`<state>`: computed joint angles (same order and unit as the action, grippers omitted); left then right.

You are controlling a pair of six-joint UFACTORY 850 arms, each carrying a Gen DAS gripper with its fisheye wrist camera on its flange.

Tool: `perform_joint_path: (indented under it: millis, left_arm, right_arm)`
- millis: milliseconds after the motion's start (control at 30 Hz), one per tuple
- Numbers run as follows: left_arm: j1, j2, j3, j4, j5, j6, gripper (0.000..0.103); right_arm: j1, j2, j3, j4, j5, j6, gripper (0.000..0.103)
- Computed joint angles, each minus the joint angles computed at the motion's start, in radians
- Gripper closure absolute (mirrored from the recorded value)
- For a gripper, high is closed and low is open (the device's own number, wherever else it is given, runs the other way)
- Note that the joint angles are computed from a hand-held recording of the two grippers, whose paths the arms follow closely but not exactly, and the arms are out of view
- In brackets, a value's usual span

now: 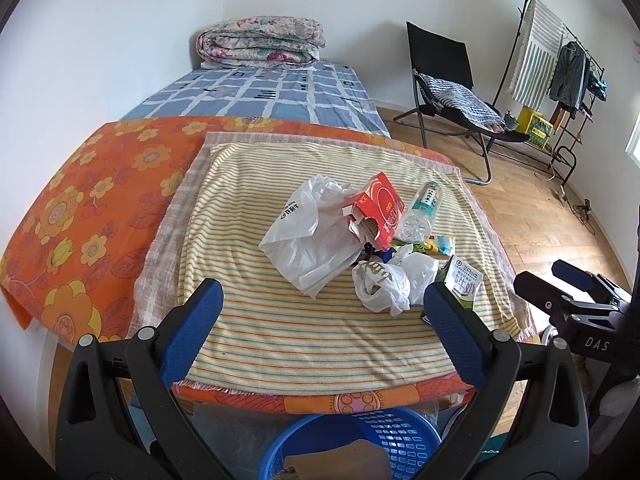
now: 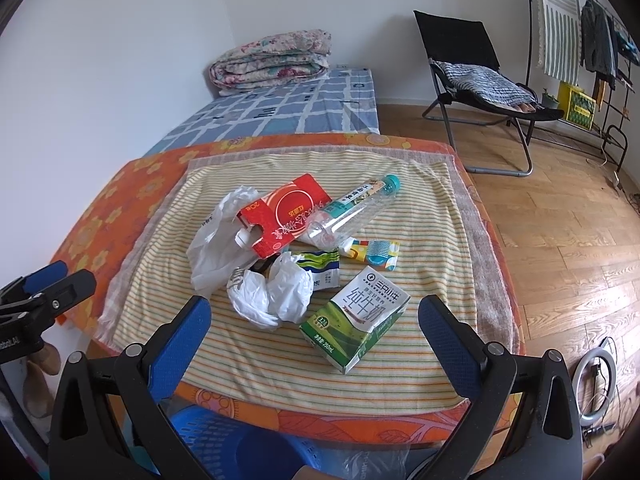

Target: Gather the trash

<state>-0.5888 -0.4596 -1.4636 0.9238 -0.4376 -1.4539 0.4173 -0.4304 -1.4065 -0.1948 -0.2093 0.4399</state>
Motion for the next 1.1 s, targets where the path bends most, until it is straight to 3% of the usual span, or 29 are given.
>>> perform_joint_path:
  millis: [1100]
  left_arm:
    - [0.02, 0.028, 0.046, 0.011, 0.014, -0.018, 0.001]
  right_arm:
    - [-0.001, -0.002, 0.003, 0.022, -0.007, -0.021, 0.0]
